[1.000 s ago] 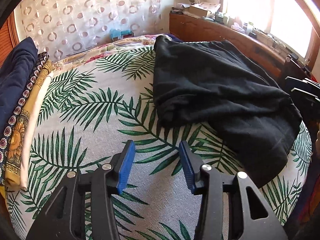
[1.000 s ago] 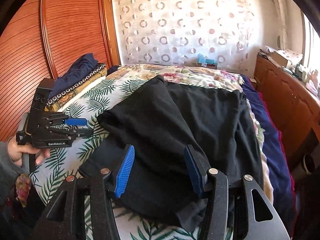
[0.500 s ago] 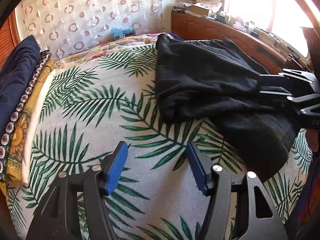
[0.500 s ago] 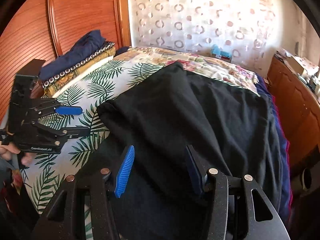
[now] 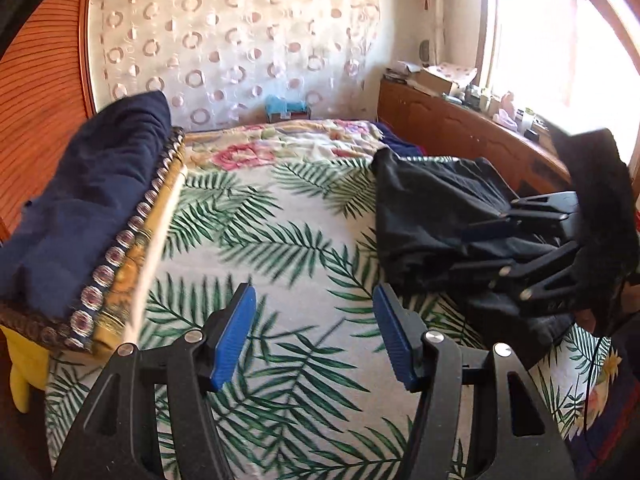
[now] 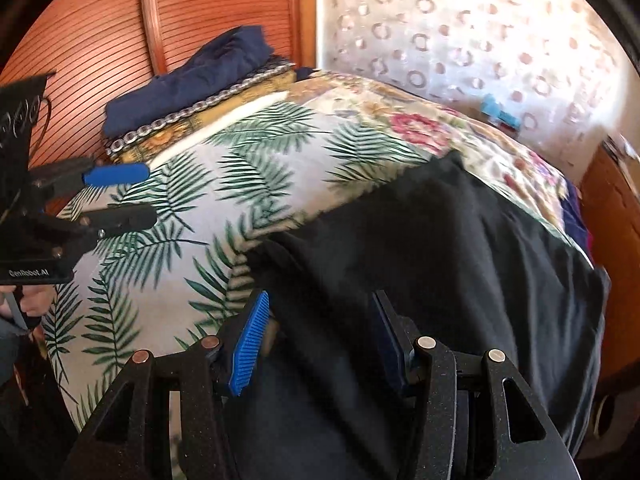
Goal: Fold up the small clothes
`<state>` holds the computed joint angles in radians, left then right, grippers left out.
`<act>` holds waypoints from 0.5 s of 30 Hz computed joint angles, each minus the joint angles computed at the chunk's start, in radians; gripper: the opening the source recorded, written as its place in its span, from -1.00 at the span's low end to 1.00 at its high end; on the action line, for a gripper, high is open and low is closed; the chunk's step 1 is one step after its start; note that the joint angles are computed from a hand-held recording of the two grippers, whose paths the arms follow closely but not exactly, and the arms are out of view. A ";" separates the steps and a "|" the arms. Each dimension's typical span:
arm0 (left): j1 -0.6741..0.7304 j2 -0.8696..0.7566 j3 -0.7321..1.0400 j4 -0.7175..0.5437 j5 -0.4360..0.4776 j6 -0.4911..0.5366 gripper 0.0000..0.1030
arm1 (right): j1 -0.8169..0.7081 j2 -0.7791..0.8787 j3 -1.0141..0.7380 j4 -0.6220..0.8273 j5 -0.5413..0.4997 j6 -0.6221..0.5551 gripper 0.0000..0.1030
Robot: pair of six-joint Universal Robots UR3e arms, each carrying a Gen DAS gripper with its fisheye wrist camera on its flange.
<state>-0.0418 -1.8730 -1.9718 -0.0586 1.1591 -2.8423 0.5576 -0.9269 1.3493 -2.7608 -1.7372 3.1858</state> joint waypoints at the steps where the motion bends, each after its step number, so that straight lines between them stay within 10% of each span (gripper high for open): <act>1: 0.005 -0.001 0.004 0.003 -0.005 0.002 0.20 | 0.000 0.022 -0.044 0.031 0.006 -0.012 0.04; 11: 0.017 -0.029 0.063 -0.039 -0.042 0.004 0.20 | -0.020 0.137 -0.256 0.200 0.013 -0.135 0.01; 14: 0.004 -0.033 0.072 -0.038 -0.039 -0.004 0.20 | -0.020 0.125 -0.230 0.170 -0.017 -0.131 -0.83; 15: -0.004 -0.034 0.077 -0.036 -0.036 -0.006 0.20 | -0.045 0.088 -0.175 0.123 0.033 -0.108 -0.83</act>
<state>-0.0453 -1.9071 -1.8953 -0.0949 1.1233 -2.8482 0.5124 -0.8388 1.1740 -2.6377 -1.7038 3.0776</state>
